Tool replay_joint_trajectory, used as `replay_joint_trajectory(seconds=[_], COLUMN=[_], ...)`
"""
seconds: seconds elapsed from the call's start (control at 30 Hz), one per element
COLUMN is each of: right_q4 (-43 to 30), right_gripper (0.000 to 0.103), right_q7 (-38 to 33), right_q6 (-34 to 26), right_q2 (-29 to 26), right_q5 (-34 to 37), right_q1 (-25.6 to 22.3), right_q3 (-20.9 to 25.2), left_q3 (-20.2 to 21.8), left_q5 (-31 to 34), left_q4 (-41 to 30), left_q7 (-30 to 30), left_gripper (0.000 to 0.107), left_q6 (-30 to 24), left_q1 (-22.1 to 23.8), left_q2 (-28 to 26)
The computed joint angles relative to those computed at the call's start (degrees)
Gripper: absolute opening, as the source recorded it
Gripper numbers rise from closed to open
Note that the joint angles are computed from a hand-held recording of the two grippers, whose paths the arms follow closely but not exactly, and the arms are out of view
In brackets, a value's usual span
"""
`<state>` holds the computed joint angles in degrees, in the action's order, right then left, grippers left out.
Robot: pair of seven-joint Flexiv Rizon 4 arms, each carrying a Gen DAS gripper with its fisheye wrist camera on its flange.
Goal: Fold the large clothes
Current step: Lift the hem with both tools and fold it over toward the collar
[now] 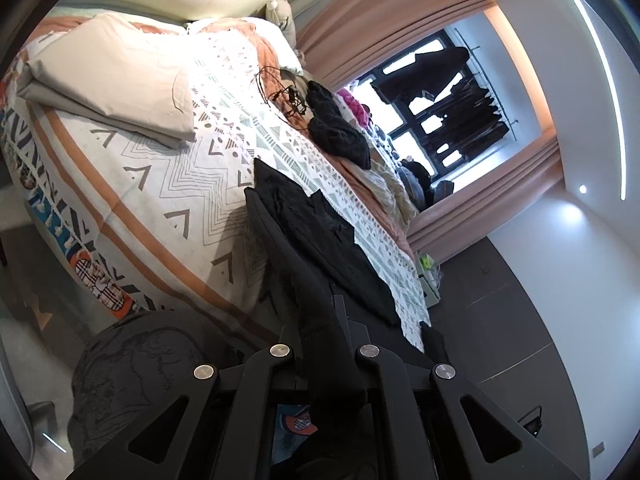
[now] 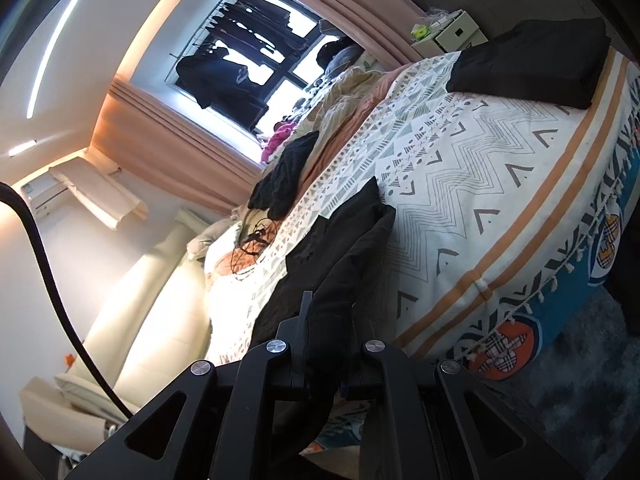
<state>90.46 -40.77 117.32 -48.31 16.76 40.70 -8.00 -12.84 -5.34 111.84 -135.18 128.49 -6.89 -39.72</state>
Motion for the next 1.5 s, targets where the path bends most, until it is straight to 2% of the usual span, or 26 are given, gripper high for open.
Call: replay_joint_trajectory(seconds=[0.33,0.57,0.6,0.67,0.87,1.0,1.1,1.23,1.37,1.5], right_q4=[4.3,4.2,3.9,4.3,1.1,-2.8,-7.2,-16.7,-25.1,-32.2], right_gripper=[0.009,0.009,0.009,0.009,0.009,0.009,0.009,0.009,0.009,0.009], right_q7=[-1.7,-2.4,-3.0,1.2,-0.1,0.8,1.2,3.7,7.4,10.4], right_q6=[2.2,2.5,2.7,5.9,4.6,3.1,0.3,-7.0,-11.6,-15.2], right_q2=[2.1,2.2,2.2,1.7,1.6,0.5,-0.6,-3.2,-6.4,-9.4], right_q5=[3.0,3.1,3.1,-3.2,-3.8,-5.6,-6.5,-8.4,-12.3,-17.1], right_q1=[1.8,1.2,0.1,-4.6,-4.6,-5.7,-5.7,-6.0,-8.1,-10.7], right_q3=[0.1,1.0,2.6,7.7,7.2,7.0,5.2,2.1,1.8,3.5], left_q3=[1.4,1.2,1.3,1.7,2.4,3.7,3.8,2.3,1.7,2.2], left_q5=[-1.6,-1.6,-1.7,-1.9,-4.3,-6.8,-8.2,-8.4,-9.6,-11.3], left_q4=[3.5,3.2,3.0,2.7,0.5,-3.6,-8.4,-15.1,-21.5,-27.3], left_q7=[0.1,0.5,0.7,1.2,2.5,5.1,7.3,9.2,10.9,13.3], left_gripper=[0.005,0.005,0.005,0.005,0.005,0.005,0.005,0.005,0.005,0.005], left_q6=[2.1,1.0,0.6,0.4,-2.2,-4.8,-7.5,-12.1,-16.4,-20.3], left_q1=[-2.1,-1.8,-1.8,-2.1,-2.5,-3.7,-3.4,-1.1,-0.1,-0.3], left_q2=[1.7,2.6,2.8,3.1,4.4,4.4,3.5,2.0,0.2,-1.7])
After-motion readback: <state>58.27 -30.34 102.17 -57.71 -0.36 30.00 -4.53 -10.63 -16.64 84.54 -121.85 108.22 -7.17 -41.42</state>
